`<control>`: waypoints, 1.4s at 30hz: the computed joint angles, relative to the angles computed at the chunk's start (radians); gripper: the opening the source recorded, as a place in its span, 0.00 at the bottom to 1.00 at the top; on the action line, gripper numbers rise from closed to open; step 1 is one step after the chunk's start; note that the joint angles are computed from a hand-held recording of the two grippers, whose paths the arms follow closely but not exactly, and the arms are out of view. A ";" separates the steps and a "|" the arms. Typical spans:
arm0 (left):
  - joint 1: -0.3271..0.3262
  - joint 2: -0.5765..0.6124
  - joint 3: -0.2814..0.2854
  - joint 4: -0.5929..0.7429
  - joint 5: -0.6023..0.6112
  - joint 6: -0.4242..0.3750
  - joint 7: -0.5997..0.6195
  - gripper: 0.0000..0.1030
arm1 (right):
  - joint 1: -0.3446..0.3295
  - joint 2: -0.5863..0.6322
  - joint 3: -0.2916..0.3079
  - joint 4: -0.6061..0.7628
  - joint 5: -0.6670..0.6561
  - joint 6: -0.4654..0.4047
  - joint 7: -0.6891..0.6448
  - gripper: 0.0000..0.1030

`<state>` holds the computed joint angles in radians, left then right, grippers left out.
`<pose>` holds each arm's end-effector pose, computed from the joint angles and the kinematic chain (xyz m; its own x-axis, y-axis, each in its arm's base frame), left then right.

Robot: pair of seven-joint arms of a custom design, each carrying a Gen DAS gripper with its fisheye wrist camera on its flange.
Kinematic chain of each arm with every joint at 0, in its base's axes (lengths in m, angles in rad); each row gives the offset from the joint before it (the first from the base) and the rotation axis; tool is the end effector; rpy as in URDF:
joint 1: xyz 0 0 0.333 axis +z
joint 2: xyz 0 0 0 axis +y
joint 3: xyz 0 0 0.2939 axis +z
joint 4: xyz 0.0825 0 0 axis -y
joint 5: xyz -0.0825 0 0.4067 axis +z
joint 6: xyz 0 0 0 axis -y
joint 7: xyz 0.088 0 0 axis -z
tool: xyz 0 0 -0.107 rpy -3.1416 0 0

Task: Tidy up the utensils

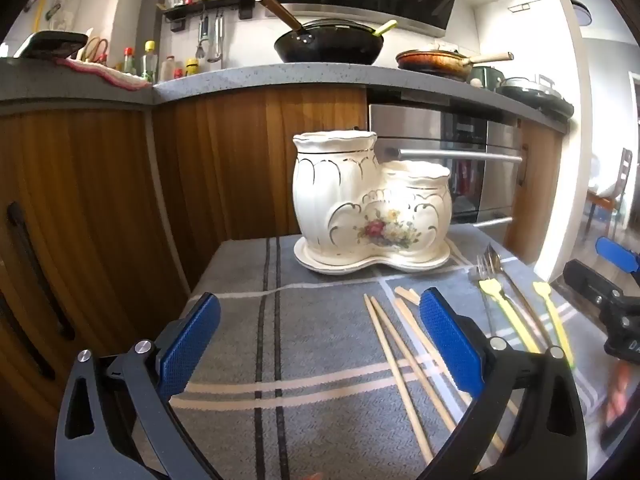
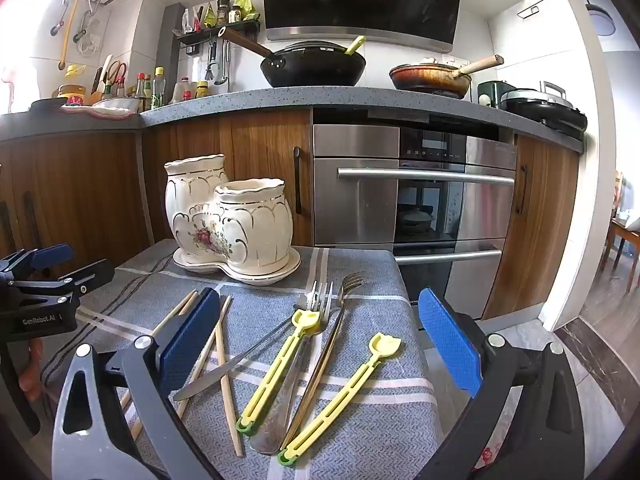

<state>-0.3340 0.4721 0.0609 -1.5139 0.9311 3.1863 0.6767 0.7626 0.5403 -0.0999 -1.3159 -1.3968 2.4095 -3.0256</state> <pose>0.6790 -0.2766 0.4762 -0.3206 -0.9460 -0.0479 -0.3449 0.1637 -0.9243 0.5978 0.4816 0.4691 -0.1055 -0.9944 -0.0104 -0.2821 0.0399 -0.9585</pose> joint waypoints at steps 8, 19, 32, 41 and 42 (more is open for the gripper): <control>-0.004 0.005 0.004 0.007 0.002 -0.008 -0.002 0.96 | 0.000 0.002 0.000 0.002 0.005 -0.001 -0.007 0.95; -0.021 -0.011 0.025 -0.005 0.042 0.002 -0.050 0.96 | 0.001 0.002 -0.001 0.004 0.007 -0.001 -0.010 0.95; -0.020 -0.011 0.028 -0.004 0.057 0.007 -0.068 0.96 | 0.002 0.004 -0.002 0.005 0.009 -0.002 -0.011 0.95; -0.017 -0.011 0.025 -0.005 0.059 0.007 -0.067 0.96 | 0.003 0.004 -0.001 0.006 0.011 -0.003 -0.014 0.95; -0.016 -0.011 0.025 -0.005 0.059 0.007 -0.067 0.96 | 0.003 0.004 -0.001 0.006 0.012 -0.003 -0.014 0.95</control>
<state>-0.3504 0.4609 0.0856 -1.5187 0.9899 3.1929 0.6095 0.7654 0.5446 -0.1012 -1.3095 -1.3852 2.4069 -3.0401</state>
